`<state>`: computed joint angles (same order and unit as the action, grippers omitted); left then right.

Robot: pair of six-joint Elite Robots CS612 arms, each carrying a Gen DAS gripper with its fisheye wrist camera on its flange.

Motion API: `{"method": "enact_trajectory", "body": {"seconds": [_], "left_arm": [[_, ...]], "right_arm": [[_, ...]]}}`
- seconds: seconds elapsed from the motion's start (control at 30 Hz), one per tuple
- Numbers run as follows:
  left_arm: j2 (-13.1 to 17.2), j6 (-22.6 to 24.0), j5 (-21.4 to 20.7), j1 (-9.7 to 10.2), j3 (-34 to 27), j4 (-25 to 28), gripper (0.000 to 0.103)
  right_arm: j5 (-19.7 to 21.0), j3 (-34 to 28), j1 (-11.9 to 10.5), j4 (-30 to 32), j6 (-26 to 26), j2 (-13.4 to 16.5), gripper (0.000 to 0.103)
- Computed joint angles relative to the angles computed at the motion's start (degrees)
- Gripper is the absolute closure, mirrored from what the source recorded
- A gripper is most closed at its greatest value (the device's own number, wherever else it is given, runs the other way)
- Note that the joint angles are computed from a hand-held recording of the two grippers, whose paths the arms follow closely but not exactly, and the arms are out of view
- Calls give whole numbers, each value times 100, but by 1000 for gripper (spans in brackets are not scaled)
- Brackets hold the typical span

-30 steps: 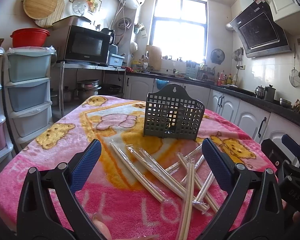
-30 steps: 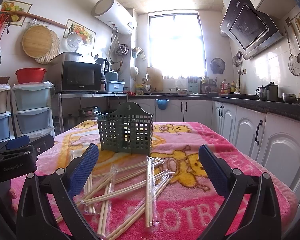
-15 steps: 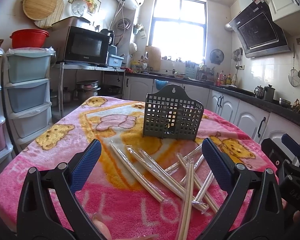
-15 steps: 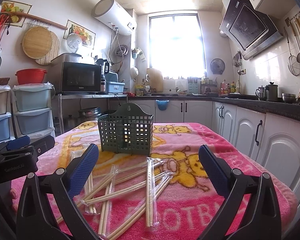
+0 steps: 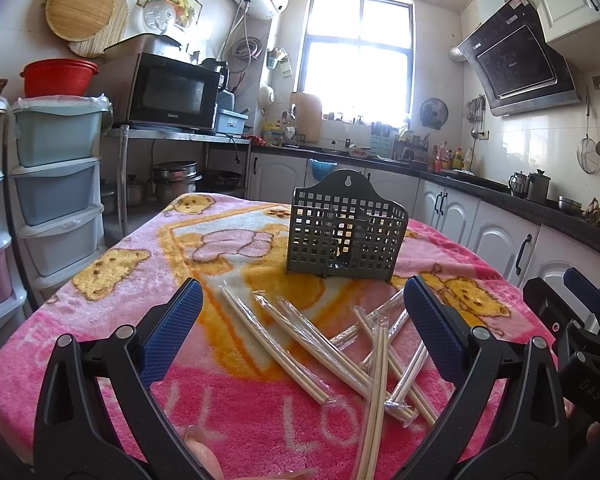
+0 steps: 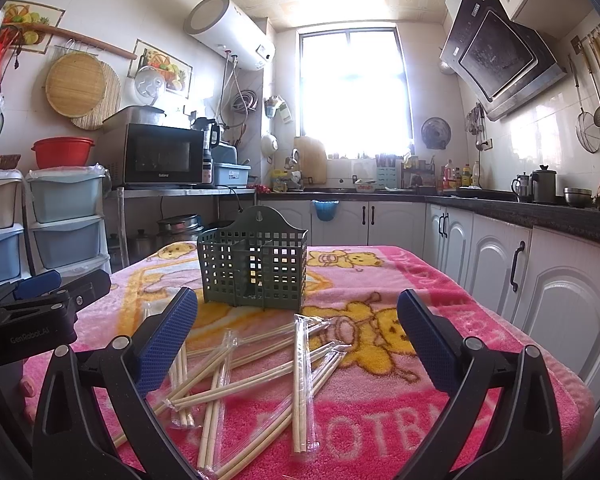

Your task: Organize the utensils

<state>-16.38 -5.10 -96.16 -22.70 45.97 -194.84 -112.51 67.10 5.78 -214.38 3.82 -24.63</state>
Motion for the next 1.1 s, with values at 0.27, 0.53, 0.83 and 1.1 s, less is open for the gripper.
{"method": "enact_trajectory", "body": {"seconds": [0.27, 0.53, 0.83, 1.1], "left_arm": [[-21, -17, 8, -2, 31, -18, 10], [6, -170, 105, 37, -39, 108, 10], [109, -347, 282, 105, -236, 377, 10], [214, -492, 457, 159, -524, 847, 10]], "right_arm": [[9, 7, 3, -4, -11, -8, 6], [231, 44, 4, 135, -115, -60, 6], [693, -144, 11, 612, -295, -19, 6], [1039, -432, -22, 1248, -359, 23, 6]]}}
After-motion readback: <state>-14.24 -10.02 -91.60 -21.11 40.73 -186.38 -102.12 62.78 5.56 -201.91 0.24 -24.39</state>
